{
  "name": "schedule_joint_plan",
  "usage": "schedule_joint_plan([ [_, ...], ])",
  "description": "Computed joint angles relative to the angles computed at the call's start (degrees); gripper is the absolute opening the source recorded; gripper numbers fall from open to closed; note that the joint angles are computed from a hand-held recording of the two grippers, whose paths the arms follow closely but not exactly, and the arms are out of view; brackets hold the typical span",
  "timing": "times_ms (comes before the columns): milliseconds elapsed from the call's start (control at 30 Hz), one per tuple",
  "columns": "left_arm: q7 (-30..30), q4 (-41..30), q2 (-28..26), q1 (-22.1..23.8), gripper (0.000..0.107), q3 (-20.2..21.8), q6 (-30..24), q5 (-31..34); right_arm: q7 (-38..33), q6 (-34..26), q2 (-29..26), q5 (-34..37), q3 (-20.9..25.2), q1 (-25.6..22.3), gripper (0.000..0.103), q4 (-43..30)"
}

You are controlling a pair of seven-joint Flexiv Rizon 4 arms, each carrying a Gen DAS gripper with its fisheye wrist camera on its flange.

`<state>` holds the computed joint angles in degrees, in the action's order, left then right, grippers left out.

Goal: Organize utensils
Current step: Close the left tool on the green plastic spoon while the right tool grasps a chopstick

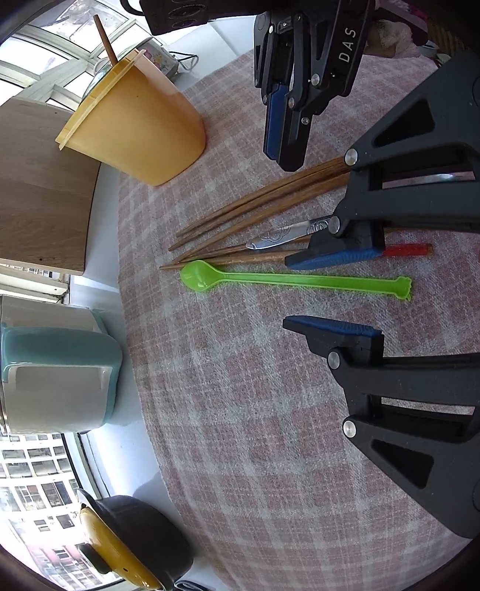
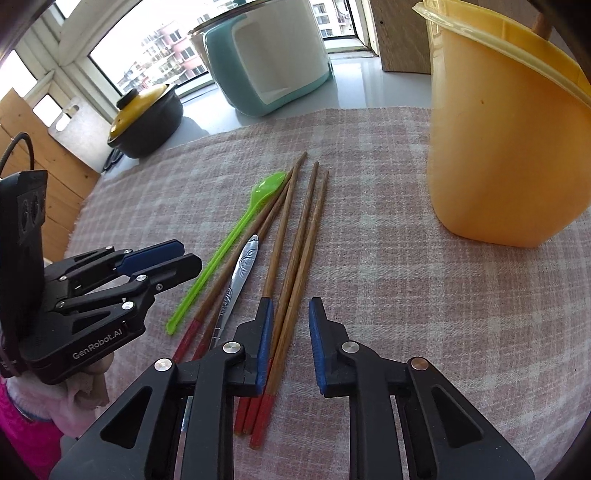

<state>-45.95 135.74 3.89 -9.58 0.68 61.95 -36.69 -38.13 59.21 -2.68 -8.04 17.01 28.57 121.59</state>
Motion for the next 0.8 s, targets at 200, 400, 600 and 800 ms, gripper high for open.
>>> schedule_joint_plan([
  [200,0.48,-0.63,-1.27,-0.04,0.025,-0.55,0.79,1.41,1.42,-0.84,-1.46,-2.01,-0.64,0.04,0.013,-0.93],
  [400,-0.16,-1.33,-2.76,-0.09,0.024,-1.22,1.72,3.65,1.60,-2.33,-2.74,-2.81,-0.95,-0.07,0.011,-1.83],
  [600,-0.51,-1.96,-4.05,-0.12,0.018,-1.75,3.51,4.38,1.67,-2.52,-3.24,-3.20,-1.13,-0.20,0.011,-2.19],
  [800,-0.88,-2.20,-4.74,0.00,0.011,-2.04,4.63,5.17,0.64,-3.33,-4.31,-4.01,-1.29,0.01,0.011,-3.40],
])
